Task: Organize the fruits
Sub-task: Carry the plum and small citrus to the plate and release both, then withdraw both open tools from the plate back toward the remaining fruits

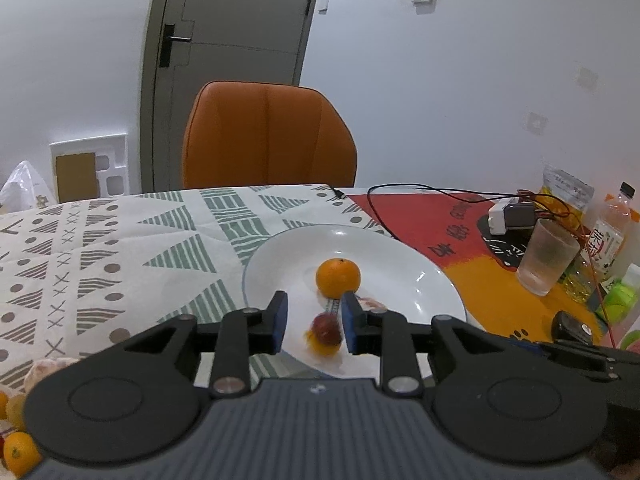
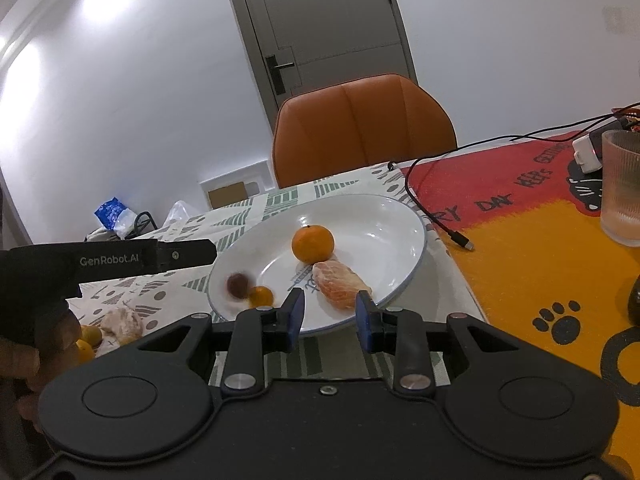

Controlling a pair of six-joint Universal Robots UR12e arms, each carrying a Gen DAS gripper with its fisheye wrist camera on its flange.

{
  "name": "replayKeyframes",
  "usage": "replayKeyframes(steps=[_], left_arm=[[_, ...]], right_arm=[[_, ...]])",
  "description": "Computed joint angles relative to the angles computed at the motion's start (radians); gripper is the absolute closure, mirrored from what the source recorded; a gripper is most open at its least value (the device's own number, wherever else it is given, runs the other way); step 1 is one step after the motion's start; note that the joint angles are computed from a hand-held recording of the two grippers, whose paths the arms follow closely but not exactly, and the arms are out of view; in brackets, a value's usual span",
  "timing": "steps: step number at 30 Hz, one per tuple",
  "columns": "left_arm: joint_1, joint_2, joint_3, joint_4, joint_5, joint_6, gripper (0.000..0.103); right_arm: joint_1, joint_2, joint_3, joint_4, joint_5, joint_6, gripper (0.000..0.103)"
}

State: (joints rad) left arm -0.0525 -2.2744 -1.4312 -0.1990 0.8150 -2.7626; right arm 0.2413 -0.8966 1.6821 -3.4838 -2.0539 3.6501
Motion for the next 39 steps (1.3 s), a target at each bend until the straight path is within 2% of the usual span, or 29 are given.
replayKeyframes(steps=[2, 7, 9, 15, 17, 22, 37, 39], left_arm=[[0.003, 0.005, -0.005, -0.003, 0.011, 0.000, 0.074], [0.013, 0.018, -0.022, 0.000, 0.046, -0.015, 0.054], [0.019, 0.022, -0.027, 0.000, 0.048, -0.024, 0.048], [0.037, 0.030, -0.039, 0.009, 0.048, -0.050, 0.038], [0.044, 0.030, -0.041, 0.021, 0.039, -0.070, 0.036], [0.060, 0.032, -0.051, 0.070, 0.036, -0.115, 0.036], [0.103, 0.042, -0.072, 0.145, 0.050, -0.173, 0.035], [0.108, 0.041, -0.074, 0.161, 0.048, -0.185, 0.029]], right_arm=[[0.001, 0.000, 0.001, -0.003, 0.003, 0.003, 0.073], [0.004, 0.003, -0.004, -0.009, 0.012, -0.002, 0.068], [0.007, 0.005, -0.007, -0.010, 0.013, -0.006, 0.062], [0.015, 0.010, -0.014, -0.032, 0.015, -0.015, 0.040], [0.017, 0.011, -0.017, -0.035, 0.018, -0.020, 0.035], [0.022, 0.014, -0.026, -0.041, 0.029, -0.034, 0.031], [0.037, 0.032, -0.062, -0.052, 0.066, -0.078, 0.030], [0.038, 0.033, -0.067, -0.049, 0.074, -0.083, 0.030]])
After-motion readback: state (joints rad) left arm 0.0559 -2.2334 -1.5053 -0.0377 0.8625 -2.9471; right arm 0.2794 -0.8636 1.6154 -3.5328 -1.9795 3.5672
